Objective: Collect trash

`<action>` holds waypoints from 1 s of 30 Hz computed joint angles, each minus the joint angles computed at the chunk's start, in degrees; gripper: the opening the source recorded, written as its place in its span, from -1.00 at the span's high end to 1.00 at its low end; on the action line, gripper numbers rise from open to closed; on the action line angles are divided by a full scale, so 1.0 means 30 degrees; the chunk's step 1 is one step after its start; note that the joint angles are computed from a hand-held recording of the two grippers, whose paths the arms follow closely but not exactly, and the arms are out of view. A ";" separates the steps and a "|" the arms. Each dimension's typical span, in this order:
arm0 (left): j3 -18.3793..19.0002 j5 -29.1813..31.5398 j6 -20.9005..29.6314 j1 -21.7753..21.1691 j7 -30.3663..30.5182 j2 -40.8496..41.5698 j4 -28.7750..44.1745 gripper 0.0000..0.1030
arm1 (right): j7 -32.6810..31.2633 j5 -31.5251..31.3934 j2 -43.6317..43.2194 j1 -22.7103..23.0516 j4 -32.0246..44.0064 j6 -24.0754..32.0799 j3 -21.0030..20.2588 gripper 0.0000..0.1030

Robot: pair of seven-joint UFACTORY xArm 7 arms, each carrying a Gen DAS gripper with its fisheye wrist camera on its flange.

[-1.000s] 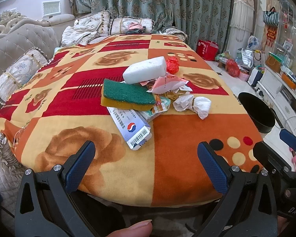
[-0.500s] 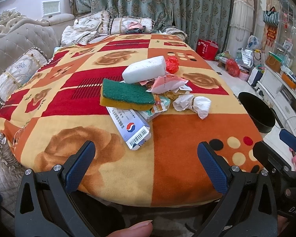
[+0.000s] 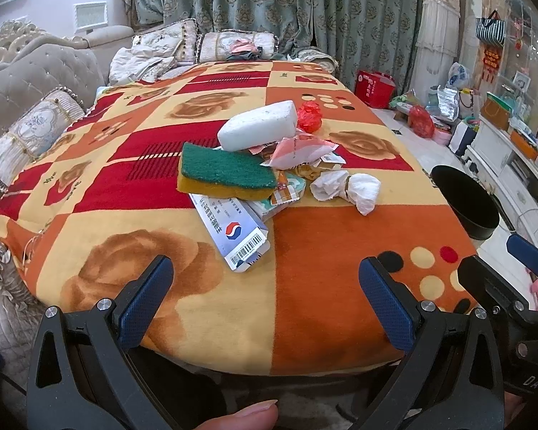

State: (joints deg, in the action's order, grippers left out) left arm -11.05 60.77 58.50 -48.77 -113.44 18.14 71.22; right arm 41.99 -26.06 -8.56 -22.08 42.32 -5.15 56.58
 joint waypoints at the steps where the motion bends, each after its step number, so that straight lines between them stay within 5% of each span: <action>1: 0.0003 0.0009 -0.0021 0.0004 -0.0015 -0.0021 -0.0025 -1.00 | 0.0013 -0.0001 -0.0005 0.0006 -0.0005 0.0005 -0.0007 -0.99; 9: 0.0016 0.0016 -0.0027 -0.0013 -0.0056 0.0029 0.0033 -1.00 | 0.0230 -0.0270 0.0055 0.1483 -0.0118 0.0160 -0.1519 -0.99; 16: 0.0091 0.0033 -0.0226 -0.0039 -0.0285 0.0198 0.0132 -1.00 | 0.0762 -0.0920 0.0141 0.1370 -0.0017 0.0166 -0.1497 -0.99; 19: 0.0166 0.0240 0.0254 -0.0177 0.0260 0.0495 0.0444 -1.00 | 0.0795 -0.1045 0.0323 0.2355 -0.0042 0.0223 -0.2491 -0.99; 21: 0.0237 0.0456 -0.0942 0.0098 0.0388 0.0456 0.0166 -1.00 | 0.0739 -0.1138 0.0666 0.3212 0.0061 0.0273 -0.3332 -0.99; 24: 0.0489 0.2129 -0.1216 -0.0225 -0.1419 0.0275 -0.0334 -1.00 | 0.2003 -0.2565 0.0708 0.2277 0.0345 0.0514 -0.2522 -0.99; 27: 0.0219 0.1256 -0.0588 0.0010 -0.0023 0.0354 0.0059 -1.00 | 0.3898 -0.4536 0.0170 -0.0238 0.0531 0.0539 -0.0302 -0.99; 30: 0.0231 0.0893 -0.1952 0.0606 0.0231 -0.0335 -0.0714 -1.00 | 0.4140 -0.4990 0.0157 -0.0104 0.0655 0.0835 -0.0512 -0.99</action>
State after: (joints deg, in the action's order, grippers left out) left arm -10.36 63.45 52.65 -46.96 -112.75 17.13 69.08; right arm 54.41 -41.03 -8.09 -22.39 44.29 -2.65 55.04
